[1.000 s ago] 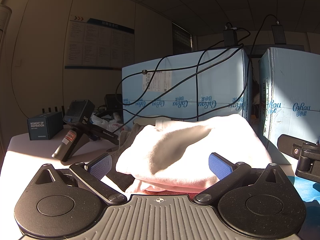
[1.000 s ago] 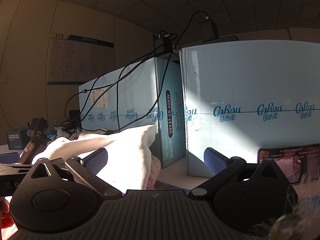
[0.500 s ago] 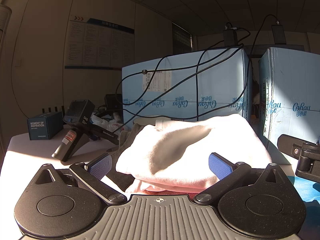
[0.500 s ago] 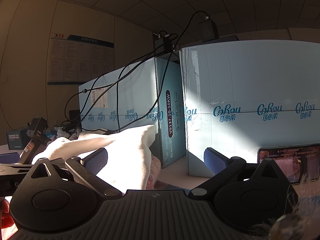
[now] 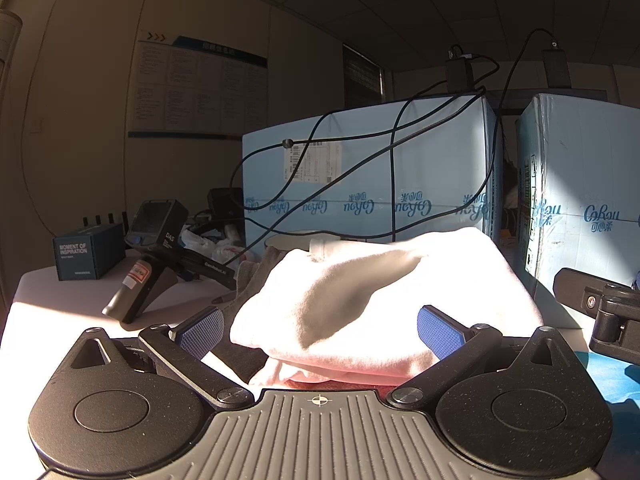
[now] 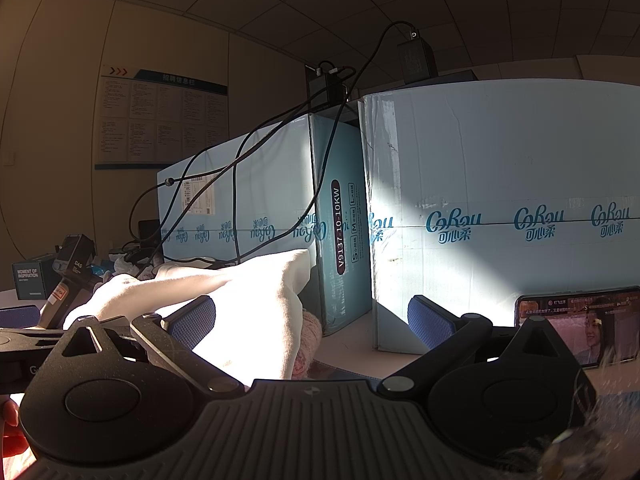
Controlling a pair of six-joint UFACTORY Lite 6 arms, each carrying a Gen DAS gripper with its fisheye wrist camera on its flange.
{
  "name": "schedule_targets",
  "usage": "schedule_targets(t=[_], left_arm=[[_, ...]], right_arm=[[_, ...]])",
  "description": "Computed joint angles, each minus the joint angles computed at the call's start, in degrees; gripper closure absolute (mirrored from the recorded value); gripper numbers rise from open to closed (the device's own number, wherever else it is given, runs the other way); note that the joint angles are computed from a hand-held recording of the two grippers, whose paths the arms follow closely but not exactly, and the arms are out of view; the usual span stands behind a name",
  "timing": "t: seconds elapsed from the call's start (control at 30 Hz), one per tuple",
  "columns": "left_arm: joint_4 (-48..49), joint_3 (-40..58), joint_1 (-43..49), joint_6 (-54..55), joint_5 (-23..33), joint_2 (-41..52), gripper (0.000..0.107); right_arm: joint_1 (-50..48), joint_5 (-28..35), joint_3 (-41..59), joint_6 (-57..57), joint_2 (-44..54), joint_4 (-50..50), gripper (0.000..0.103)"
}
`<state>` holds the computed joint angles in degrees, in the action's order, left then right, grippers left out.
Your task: Fold clothes
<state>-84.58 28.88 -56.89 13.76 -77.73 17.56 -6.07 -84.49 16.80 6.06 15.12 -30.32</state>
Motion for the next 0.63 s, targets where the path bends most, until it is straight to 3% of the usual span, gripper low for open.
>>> schedule_targets(t=[0.63], left_arm=[[2.0, -0.9, -0.1, -1.0, 0.0, -0.4, 0.004]], right_arm=[[0.1, 0.0, 0.0, 0.0, 0.0, 0.2, 0.000]])
